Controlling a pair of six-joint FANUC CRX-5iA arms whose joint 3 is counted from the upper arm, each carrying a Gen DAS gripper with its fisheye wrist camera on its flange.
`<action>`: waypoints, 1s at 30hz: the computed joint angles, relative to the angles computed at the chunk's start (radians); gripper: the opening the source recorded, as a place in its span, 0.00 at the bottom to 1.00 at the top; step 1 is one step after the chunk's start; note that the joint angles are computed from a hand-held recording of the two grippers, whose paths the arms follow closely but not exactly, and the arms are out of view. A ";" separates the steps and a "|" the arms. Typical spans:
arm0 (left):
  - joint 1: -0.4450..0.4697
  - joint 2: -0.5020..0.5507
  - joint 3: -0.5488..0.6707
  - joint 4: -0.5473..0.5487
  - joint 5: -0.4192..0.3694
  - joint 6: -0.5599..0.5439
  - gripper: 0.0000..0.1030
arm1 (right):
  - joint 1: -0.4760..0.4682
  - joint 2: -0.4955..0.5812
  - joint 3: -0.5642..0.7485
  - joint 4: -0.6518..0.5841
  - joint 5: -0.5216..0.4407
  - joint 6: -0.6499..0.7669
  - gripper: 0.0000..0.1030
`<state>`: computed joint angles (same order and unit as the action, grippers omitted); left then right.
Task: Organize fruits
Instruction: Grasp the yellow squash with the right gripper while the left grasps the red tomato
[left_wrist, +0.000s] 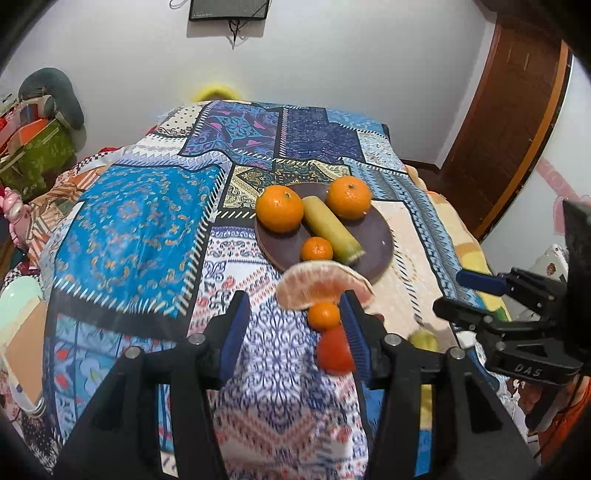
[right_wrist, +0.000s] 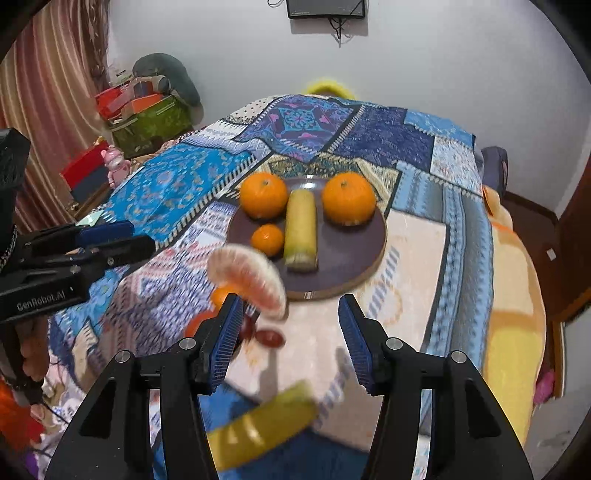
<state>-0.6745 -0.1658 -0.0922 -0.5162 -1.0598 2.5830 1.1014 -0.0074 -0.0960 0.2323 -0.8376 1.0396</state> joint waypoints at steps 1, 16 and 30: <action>-0.016 -0.005 0.000 -0.011 -0.010 0.015 0.52 | 0.008 -0.011 -0.019 0.011 -0.001 -0.023 0.52; -0.137 -0.004 -0.018 -0.054 -0.097 0.106 0.56 | 0.030 -0.015 -0.093 -0.118 -0.037 -0.077 0.64; -0.081 0.043 -0.023 0.031 -0.035 0.039 0.56 | 0.017 -0.002 -0.089 -0.109 -0.022 0.023 0.35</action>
<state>-0.7552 -0.1227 -0.1148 -0.4852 -1.0945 2.6224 1.1180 -0.0097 -0.1847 0.1235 -0.8592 1.0624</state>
